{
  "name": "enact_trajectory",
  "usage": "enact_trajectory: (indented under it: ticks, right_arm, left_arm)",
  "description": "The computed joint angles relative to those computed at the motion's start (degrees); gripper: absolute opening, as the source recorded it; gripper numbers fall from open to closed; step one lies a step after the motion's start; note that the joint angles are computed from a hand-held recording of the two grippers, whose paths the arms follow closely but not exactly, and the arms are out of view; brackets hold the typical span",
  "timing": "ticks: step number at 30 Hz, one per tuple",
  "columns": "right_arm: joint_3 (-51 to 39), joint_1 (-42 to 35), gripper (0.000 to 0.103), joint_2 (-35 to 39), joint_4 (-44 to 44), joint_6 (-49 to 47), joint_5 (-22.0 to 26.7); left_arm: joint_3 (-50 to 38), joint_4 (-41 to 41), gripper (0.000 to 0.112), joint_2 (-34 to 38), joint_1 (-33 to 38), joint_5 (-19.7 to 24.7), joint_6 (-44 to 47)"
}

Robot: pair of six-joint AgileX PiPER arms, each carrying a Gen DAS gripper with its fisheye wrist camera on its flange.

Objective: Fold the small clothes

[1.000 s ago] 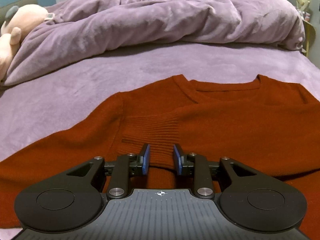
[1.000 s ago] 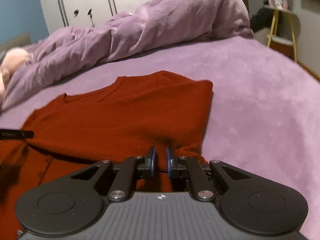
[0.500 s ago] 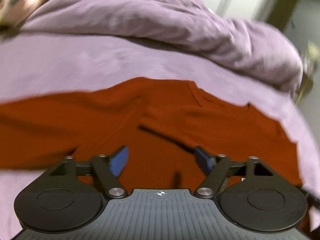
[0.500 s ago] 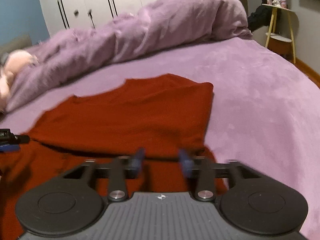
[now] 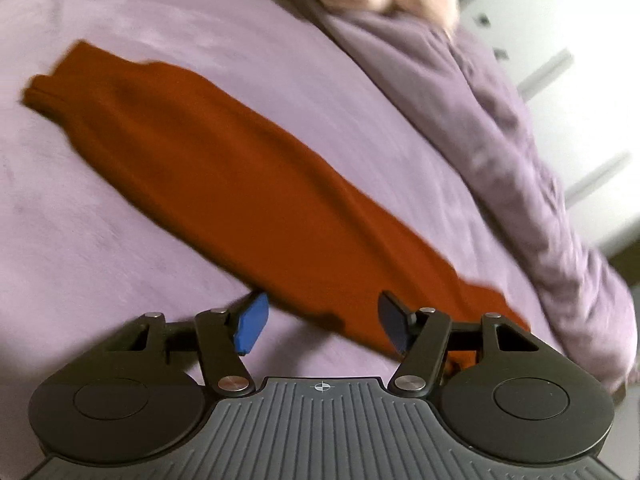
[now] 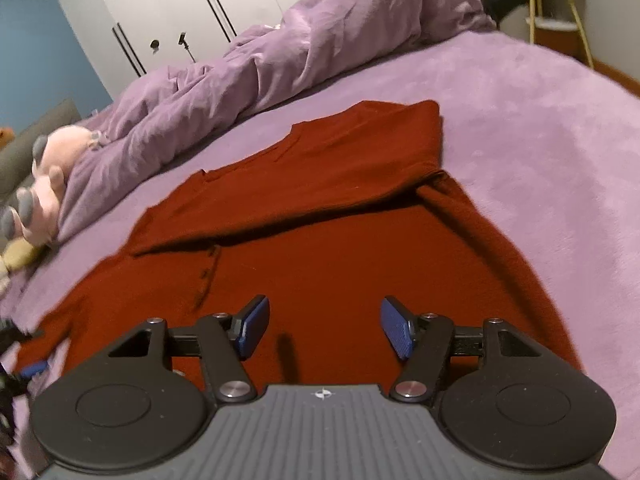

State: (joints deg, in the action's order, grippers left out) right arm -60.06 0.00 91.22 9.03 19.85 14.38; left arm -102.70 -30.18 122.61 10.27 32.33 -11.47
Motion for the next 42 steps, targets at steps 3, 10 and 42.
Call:
enact_trajectory:
  ticks: [3,10,42]
  right_arm:
    - [-1.33,0.04,0.062,0.93,5.36,-3.97,0.19]
    - [-1.95,2.09,0.050,3.21,4.31,-0.89,-0.95]
    - [-9.81,-6.12,0.049,9.06,57.53,-54.16,8.19]
  left_arm:
    - [1.28,-3.95,0.057,0.55,2.46,-3.77,0.22]
    - [-3.79,0.04,0.025,4.88,6.57,-5.90,-14.89]
    - [-9.89,25.01,0.052,3.46,-26.00,1.31,-2.26]
